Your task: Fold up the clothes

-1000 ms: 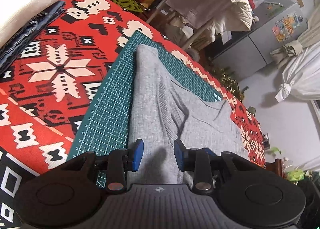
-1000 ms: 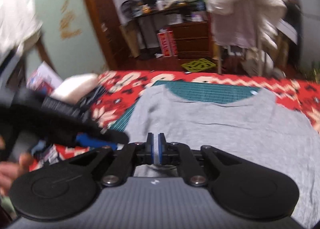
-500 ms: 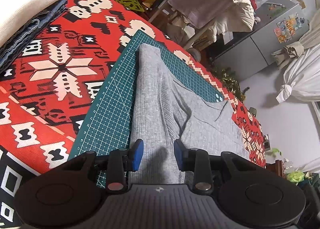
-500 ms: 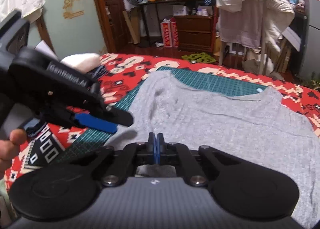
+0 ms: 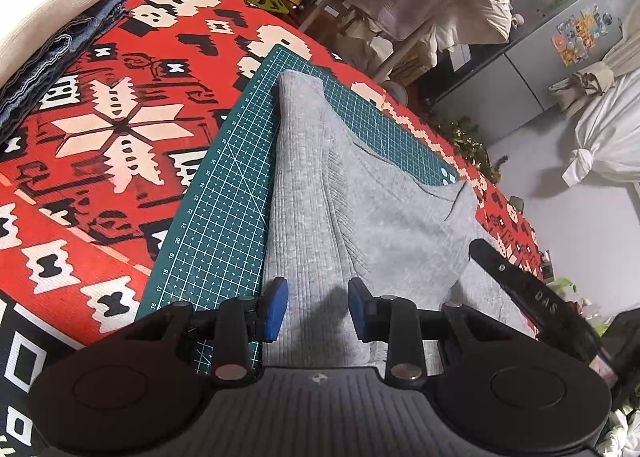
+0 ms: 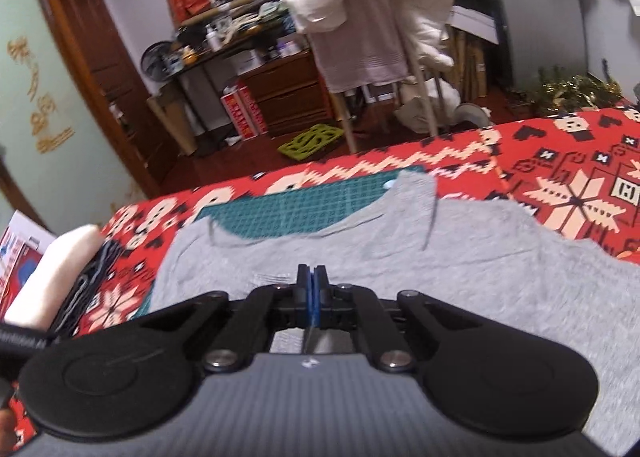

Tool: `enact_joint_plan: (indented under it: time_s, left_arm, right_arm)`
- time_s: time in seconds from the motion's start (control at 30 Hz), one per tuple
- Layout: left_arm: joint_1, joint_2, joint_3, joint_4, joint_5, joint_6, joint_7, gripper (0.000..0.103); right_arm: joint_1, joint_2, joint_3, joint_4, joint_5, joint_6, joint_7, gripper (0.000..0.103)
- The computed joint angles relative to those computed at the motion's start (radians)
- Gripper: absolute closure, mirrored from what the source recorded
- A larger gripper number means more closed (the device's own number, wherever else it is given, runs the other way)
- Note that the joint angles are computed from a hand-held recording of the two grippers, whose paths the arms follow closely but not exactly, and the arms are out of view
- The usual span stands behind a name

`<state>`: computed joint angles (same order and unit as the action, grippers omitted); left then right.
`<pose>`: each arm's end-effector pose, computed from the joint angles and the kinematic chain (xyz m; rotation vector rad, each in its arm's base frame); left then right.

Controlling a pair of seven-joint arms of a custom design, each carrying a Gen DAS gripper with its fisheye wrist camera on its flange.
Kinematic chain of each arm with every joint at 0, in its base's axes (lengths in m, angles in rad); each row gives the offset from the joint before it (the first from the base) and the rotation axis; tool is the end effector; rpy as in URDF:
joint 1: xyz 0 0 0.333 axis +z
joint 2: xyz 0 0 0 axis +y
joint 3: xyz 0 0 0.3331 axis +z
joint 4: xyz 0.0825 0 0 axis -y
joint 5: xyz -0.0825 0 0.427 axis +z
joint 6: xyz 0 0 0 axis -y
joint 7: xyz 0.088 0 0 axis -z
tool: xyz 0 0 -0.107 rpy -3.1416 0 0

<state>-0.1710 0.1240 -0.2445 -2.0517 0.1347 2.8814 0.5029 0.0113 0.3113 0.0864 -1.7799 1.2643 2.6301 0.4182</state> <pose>0.5998 -0.2677 0.4561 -2.5044 1.4055 -1.0595 0.7132 0.0412 0.4228 -1.7030 1.3295 -0.2329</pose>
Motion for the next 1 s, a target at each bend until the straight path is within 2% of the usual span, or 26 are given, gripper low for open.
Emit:
enact_joint_plan:
  time_s: [0.33, 0.53, 0.73, 1.0]
  left_arm:
    - [-0.004, 0.009, -0.002, 0.017, 0.009, -0.03, 0.025, 0.071]
    - [-0.007, 0.011, 0.001, 0.024, 0.025, -0.042, 0.022, 0.071]
    - [-0.004, 0.009, -0.003, 0.025, 0.007, -0.044, 0.03, 0.071]
    - [0.003, -0.027, -0.006, -0.001, -0.047, -0.01, 0.071, 0.071]
  right_arm:
    - [-0.017, 0.047, 0.011, 0.054, -0.002, 0.045, 0.091, 0.102]
    - [0.014, 0.068, -0.006, 0.049, -0.128, 0.092, 0.208, 0.102]
    - [0.016, 0.076, 0.019, 0.038, -0.162, 0.155, 0.181, 0.101]
    - [-0.01, 0.019, 0.022, -0.005, -0.132, 0.106, 0.179, 0.091]
